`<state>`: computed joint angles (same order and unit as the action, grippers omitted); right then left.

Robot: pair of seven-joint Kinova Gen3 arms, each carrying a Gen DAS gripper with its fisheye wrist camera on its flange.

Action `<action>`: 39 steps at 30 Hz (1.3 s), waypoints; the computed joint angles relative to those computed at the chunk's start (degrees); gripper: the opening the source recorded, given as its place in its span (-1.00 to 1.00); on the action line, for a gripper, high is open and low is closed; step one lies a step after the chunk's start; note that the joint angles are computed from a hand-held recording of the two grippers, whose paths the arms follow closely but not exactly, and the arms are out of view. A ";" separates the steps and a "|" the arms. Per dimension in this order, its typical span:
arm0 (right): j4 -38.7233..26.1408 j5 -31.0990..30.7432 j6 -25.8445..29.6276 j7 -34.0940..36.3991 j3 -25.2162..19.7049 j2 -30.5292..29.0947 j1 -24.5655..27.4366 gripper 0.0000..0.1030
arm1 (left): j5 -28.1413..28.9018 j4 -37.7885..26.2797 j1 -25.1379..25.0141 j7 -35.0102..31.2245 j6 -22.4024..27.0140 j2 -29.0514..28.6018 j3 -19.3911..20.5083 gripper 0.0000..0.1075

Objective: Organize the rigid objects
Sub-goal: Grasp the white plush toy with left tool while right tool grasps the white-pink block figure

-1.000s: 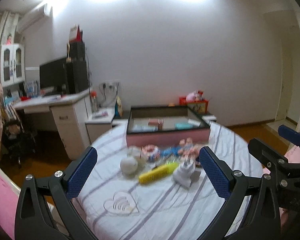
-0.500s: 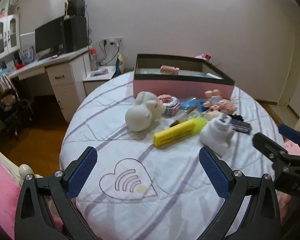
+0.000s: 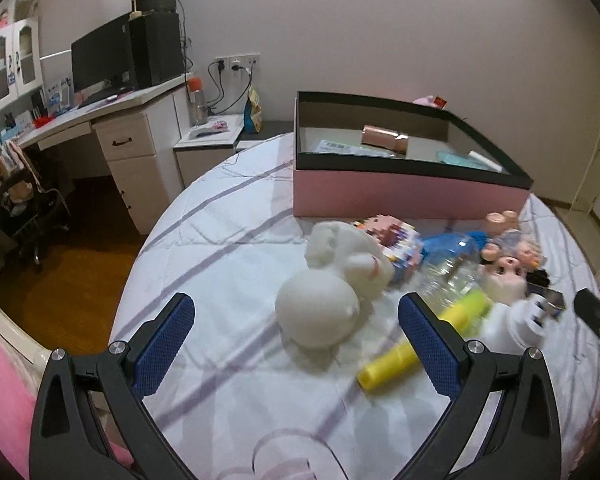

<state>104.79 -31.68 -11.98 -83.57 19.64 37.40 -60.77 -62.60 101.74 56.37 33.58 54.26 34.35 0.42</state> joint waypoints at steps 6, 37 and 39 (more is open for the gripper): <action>-2.84 1.54 2.65 -1.58 -0.48 1.42 2.73 1.00 | 0.52 0.36 -3.62 -4.01 -4.57 -0.09 0.09 0.75; -29.36 22.71 27.00 -10.33 -23.20 10.94 24.67 0.24 | 2.41 1.74 -2.42 -8.90 -10.75 -1.52 -3.10 -0.16; -29.91 24.64 27.65 -11.09 -23.91 11.04 25.02 0.22 | 2.01 1.58 -2.31 -8.98 -10.51 -1.65 -2.89 -0.16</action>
<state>74.88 -7.04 15.66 -94.67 -4.27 48.44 -35.75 -60.58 103.33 54.06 24.60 43.74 32.70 -2.47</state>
